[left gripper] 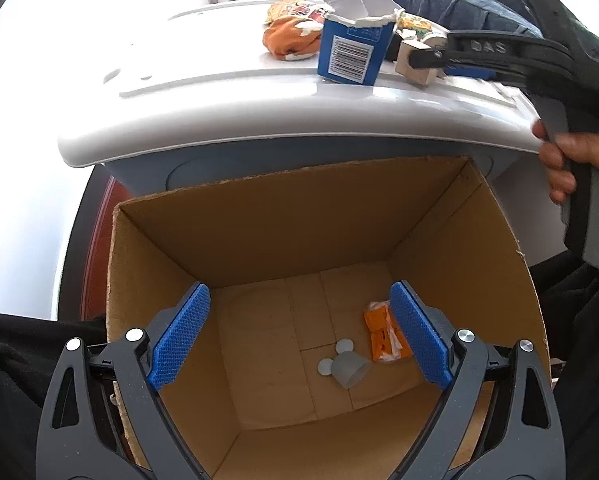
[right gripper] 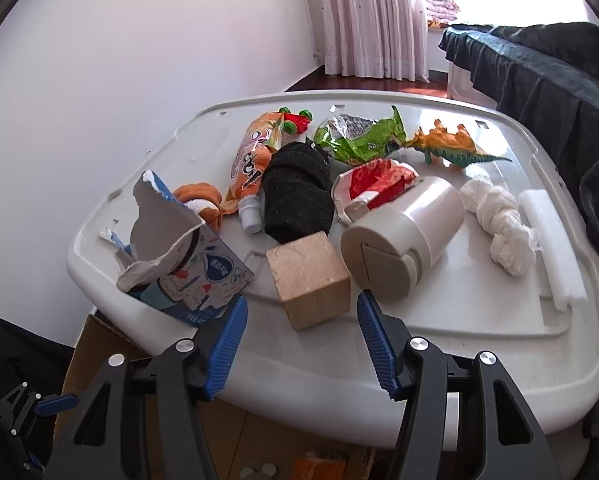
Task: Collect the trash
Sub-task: 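Grasp the wooden block on the lid with the right tool, then grasp the torn milk carton with the left tool while the right tool holds the block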
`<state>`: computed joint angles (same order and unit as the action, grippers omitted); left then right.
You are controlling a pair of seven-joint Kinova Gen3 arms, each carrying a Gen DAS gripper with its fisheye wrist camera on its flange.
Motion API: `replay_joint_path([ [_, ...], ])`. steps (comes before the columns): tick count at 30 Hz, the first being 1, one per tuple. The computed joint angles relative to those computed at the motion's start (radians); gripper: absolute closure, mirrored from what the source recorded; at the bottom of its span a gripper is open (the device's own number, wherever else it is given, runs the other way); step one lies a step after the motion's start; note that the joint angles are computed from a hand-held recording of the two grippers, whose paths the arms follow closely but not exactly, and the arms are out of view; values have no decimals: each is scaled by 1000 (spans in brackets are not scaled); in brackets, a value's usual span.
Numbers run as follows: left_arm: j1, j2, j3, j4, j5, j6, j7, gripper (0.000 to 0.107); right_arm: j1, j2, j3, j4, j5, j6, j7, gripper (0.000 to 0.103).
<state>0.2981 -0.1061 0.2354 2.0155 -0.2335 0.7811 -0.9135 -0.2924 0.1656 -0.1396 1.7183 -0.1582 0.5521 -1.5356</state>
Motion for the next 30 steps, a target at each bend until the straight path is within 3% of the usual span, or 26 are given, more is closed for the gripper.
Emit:
replay_joint_path([
  [7,12,6,-1,-2,-14,11,15,18,-2,58,-5,-53,8,1,32,45],
  [9,13,9,-5,-3,-6,12,14,18,4,68,-8,-63,0,12,42,53],
  [10,13,8,-7,-1,-2,11,12,18,-5,74,0,-65,7,18,30,63],
  [11,12,11,-9,-1,-1,10,12,18,-1,71,-3,-58,4,9,26,64],
  [17,8,7,-10,1,-4,2,27,18,-76,23,32,-44,158,47,-152,65],
  [21,11,-3,-14,-7,-22,-24,38,18,-86,-108,52,12,155,60,-261,65],
  [25,104,17,-76,-45,-142,-98,95,18,-33,-278,1,126,189,23,-351,65],
  [28,38,62,-1,-80,-264,-170,157,18,8,-339,-43,196,266,-23,-433,65],
  [30,9,100,31,-103,-346,-197,210,18,16,-346,-40,217,257,-35,-429,65],
])
